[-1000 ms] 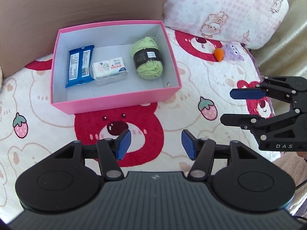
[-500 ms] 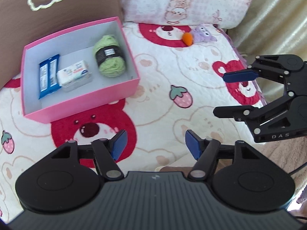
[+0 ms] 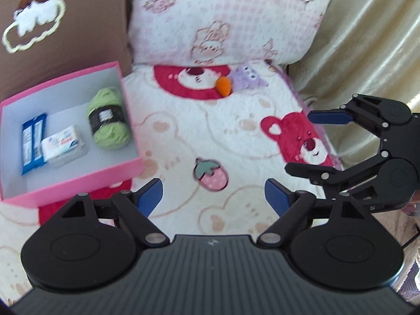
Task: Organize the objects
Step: 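Move the left tool toward the purple plush toy on the blanket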
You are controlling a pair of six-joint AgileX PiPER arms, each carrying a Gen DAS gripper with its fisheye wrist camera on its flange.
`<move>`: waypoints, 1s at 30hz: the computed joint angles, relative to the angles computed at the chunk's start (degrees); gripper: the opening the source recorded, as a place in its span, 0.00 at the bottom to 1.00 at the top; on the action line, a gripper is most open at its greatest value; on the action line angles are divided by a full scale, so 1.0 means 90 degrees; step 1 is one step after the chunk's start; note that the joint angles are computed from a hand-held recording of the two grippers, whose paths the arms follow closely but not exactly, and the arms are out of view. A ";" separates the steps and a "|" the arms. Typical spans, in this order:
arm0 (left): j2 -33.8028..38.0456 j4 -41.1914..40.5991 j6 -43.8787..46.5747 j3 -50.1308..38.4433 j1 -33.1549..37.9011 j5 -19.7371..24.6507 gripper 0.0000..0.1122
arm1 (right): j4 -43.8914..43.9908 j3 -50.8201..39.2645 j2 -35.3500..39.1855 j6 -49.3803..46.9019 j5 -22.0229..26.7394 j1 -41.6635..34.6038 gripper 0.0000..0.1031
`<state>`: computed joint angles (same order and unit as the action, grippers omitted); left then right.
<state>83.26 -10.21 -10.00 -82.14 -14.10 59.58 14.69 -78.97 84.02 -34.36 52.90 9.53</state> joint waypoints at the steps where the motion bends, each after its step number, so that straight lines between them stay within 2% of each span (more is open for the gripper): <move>1: 0.0135 0.0135 -0.0146 -0.0121 -0.0104 -0.0033 0.77 | 0.0041 0.0017 0.0015 0.0015 -0.0063 -0.0076 0.77; 4: 0.0531 0.0055 -0.0199 -0.0492 -0.0177 -0.0099 0.78 | -0.0025 0.0056 0.0092 0.0156 -0.0326 -0.0230 0.77; 6: 0.0779 0.0159 -0.0352 -0.0774 -0.0276 -0.0196 0.82 | -0.0085 -0.0085 0.0226 0.0251 -0.0370 -0.0343 0.77; 14: 0.1983 0.0103 -0.0413 -0.2388 -0.0222 -0.0095 0.83 | 0.0163 -0.1476 0.1271 0.0792 0.0002 -0.0920 0.77; 17: 0.2415 0.0202 -0.0576 -0.2958 -0.0173 -0.0100 0.83 | 0.0061 -0.2065 0.1782 0.1364 0.0045 -0.1027 0.78; 21: 0.3122 -0.0265 -0.0509 -0.3873 0.0074 0.0130 0.83 | 0.0081 -0.2792 0.2393 0.2151 0.0317 -0.1197 0.78; 24: 0.3583 -0.0329 -0.0571 -0.4433 0.0123 0.0219 0.83 | -0.0628 -0.2920 0.2651 0.2447 0.0015 -0.1000 0.78; 26: 0.3915 -0.0247 -0.0644 -0.4828 0.0103 0.0283 0.83 | -0.0597 -0.3067 0.2873 0.2353 -0.0052 -0.1034 0.78; 30: 0.4421 0.0015 -0.1073 -0.5251 0.0007 0.0193 0.83 | -0.0568 -0.2601 0.2934 0.1995 -0.0995 -0.1043 0.78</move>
<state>123.04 -10.08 -19.66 -129.40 -14.04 61.31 9.58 -102.38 110.43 -16.41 43.95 0.13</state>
